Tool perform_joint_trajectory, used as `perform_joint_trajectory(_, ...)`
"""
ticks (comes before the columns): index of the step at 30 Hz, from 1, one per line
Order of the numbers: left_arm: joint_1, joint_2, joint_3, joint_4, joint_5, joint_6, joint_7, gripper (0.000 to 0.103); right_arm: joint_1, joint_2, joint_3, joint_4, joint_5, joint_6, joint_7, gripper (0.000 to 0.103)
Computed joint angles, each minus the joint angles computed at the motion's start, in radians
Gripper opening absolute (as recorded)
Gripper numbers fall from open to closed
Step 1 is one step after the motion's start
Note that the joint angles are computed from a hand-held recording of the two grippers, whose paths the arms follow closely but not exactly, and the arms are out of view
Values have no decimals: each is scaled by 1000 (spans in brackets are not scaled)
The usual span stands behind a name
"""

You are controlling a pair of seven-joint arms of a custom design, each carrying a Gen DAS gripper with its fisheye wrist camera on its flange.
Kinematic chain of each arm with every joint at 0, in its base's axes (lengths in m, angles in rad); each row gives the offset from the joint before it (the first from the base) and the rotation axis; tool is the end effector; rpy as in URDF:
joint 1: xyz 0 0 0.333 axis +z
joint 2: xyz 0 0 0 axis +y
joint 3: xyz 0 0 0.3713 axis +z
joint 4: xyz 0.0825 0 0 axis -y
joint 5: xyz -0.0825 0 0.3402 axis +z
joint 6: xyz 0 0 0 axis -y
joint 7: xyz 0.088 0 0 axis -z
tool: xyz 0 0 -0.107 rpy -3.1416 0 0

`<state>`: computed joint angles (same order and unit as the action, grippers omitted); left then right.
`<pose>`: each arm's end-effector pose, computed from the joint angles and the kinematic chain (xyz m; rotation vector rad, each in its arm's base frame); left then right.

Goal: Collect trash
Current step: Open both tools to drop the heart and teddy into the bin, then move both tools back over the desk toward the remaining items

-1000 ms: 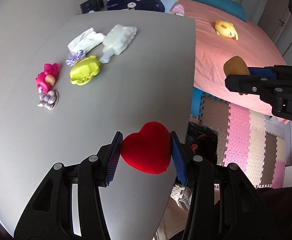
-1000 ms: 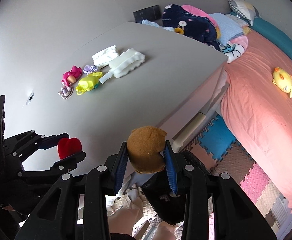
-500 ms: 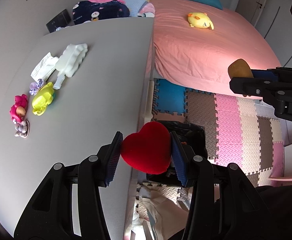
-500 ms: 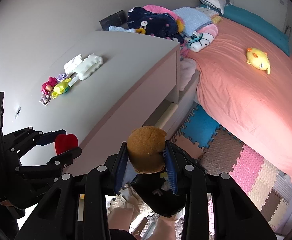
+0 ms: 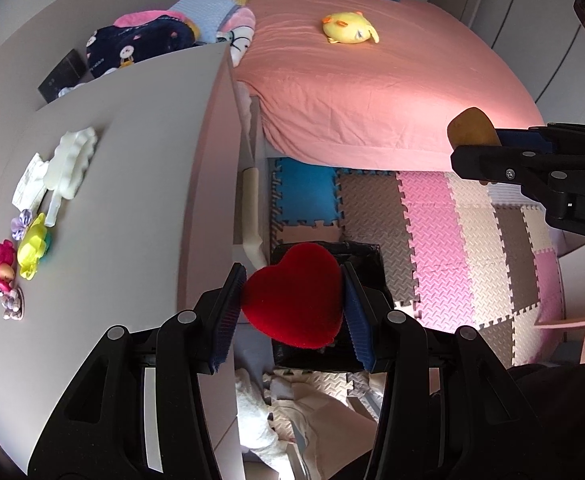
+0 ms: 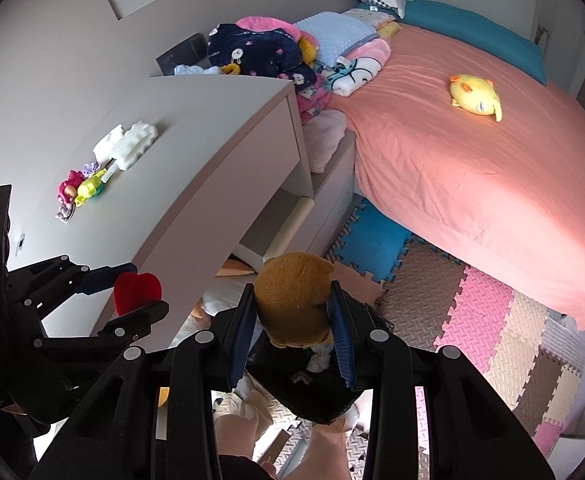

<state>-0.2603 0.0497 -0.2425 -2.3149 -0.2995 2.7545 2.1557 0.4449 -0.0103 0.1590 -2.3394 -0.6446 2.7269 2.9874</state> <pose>0.4612 -0.2380 0.4488 -1.0582 2.7231 -0.5809 0.3985 0.3025 0.4610 -1.6145 2.1199 -0.3777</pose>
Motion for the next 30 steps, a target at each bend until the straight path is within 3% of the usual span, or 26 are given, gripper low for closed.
perform_joint_trajectory(11, -25, 11, -18, 12, 2, -66, 55, 48, -24, -60, 3, -92, 31, 5, 25, 37)
perform_joint_trajectory(12, -28, 12, -18, 9, 12, -76, 59, 51, -23, -58, 2, -95, 57, 8, 1, 43)
perform_joint_trajectory(13, -31, 14, -17, 7, 28, -81, 52, 71, -25, -58, 3, -99, 65, 9, 0, 51)
perform_joint_trajectory(14, -35, 14, -15, 1, 49, -79, 36, 94, -27, -60, 5, -103, 61, 5, 13, 65)
perform_joint_trajectory(15, -37, 10, -14, -10, 65, -68, 21, 97, -30, -61, 9, -104, 54, -10, 32, 70)
perform_joint_trajectory(19, -35, 13, -12, -7, 74, -90, 17, 97, -34, -68, 13, -116, 40, -37, 80, 75)
perform_joint_trajectory(30, -28, 6, -9, -10, 85, -93, -5, 97, -40, -72, 15, -126, 22, -24, 111, 76)
